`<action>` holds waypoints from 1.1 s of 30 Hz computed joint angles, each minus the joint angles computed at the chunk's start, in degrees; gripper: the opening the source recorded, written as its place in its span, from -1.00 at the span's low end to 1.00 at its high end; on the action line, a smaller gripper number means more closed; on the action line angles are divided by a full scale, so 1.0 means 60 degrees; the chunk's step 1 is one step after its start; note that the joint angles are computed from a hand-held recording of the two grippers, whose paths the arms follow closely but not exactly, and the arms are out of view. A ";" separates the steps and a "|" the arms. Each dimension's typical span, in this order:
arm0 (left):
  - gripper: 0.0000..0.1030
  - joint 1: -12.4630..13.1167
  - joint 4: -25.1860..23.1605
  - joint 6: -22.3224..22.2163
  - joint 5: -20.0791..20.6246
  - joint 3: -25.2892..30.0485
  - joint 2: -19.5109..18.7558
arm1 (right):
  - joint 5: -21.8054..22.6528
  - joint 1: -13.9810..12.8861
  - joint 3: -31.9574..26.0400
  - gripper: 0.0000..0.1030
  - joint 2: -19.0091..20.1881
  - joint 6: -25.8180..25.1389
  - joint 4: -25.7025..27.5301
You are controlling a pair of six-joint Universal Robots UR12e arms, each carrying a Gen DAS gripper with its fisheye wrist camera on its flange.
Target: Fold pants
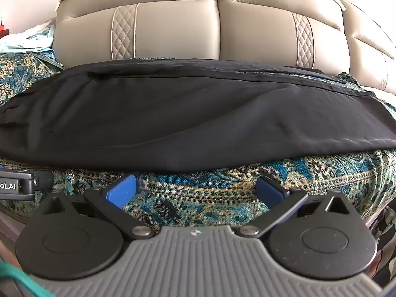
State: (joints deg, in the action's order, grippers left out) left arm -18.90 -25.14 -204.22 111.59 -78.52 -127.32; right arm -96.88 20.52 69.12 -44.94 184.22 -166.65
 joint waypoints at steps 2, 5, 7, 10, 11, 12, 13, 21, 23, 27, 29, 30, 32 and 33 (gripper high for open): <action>1.00 -0.0001 0.0052 -0.0033 -0.0013 -0.0004 -0.0005 | -0.0040 0.0014 0.0034 1.00 0.0025 -0.0052 -0.0189; 1.00 0.0006 0.0109 -0.0027 -0.0053 -0.0022 -0.0001 | -0.0025 0.0026 0.0048 1.00 0.0014 -0.0044 -0.0095; 1.00 0.0008 0.0094 -0.0018 -0.0064 -0.0020 0.0001 | -0.0017 0.0028 -0.0017 1.00 -0.0001 -0.0025 0.0040; 1.00 0.0009 0.0063 -0.0010 -0.0070 -0.0012 0.0002 | -0.0016 0.0014 -0.0043 1.00 0.0020 0.0024 0.0038; 1.00 0.0009 0.0063 -0.0010 -0.0070 -0.0012 0.0002 | -0.0003 0.0002 -0.0065 1.00 0.0015 0.0018 0.0072; 1.00 0.0008 0.0046 -0.0015 -0.0073 -0.0004 0.0000 | 0.0016 -0.0012 -0.0095 1.00 0.0009 0.0012 0.0119; 1.00 0.0007 0.0032 -0.0020 -0.0076 0.0004 -0.0001 | 0.0006 -0.0013 -0.0074 1.00 0.0008 0.0021 0.0074; 1.00 0.0010 -0.0009 -0.0026 -0.0081 0.0016 -0.0002 | -0.0064 0.0022 -0.0036 1.00 0.0034 0.0062 -0.0022; 1.00 0.0012 -0.0011 -0.0024 -0.0091 0.0011 0.0001 | -0.0075 0.0027 -0.0044 1.00 0.0038 0.0071 -0.0018; 1.00 0.0012 -0.0037 -0.0024 -0.0096 0.0025 -0.0002 | -0.0061 0.0018 -0.0015 1.00 0.0031 0.0079 -0.0071; 1.00 0.0012 -0.0043 -0.0026 -0.0098 0.0030 -0.0004 | -0.0072 0.0024 -0.0024 1.00 0.0033 0.0078 -0.0055; 1.00 0.0014 -0.0057 -0.0027 -0.0103 0.0032 -0.0003 | -0.0073 0.0024 -0.0022 1.00 0.0033 0.0082 -0.0055; 1.00 0.0015 -0.0071 -0.0028 -0.0105 0.0037 -0.0003 | -0.0073 0.0025 -0.0014 1.00 0.0032 0.0084 -0.0067; 1.00 0.0015 -0.0071 -0.0028 -0.0105 0.0037 -0.0003 | -0.0078 0.0026 -0.0017 1.00 0.0034 0.0087 -0.0068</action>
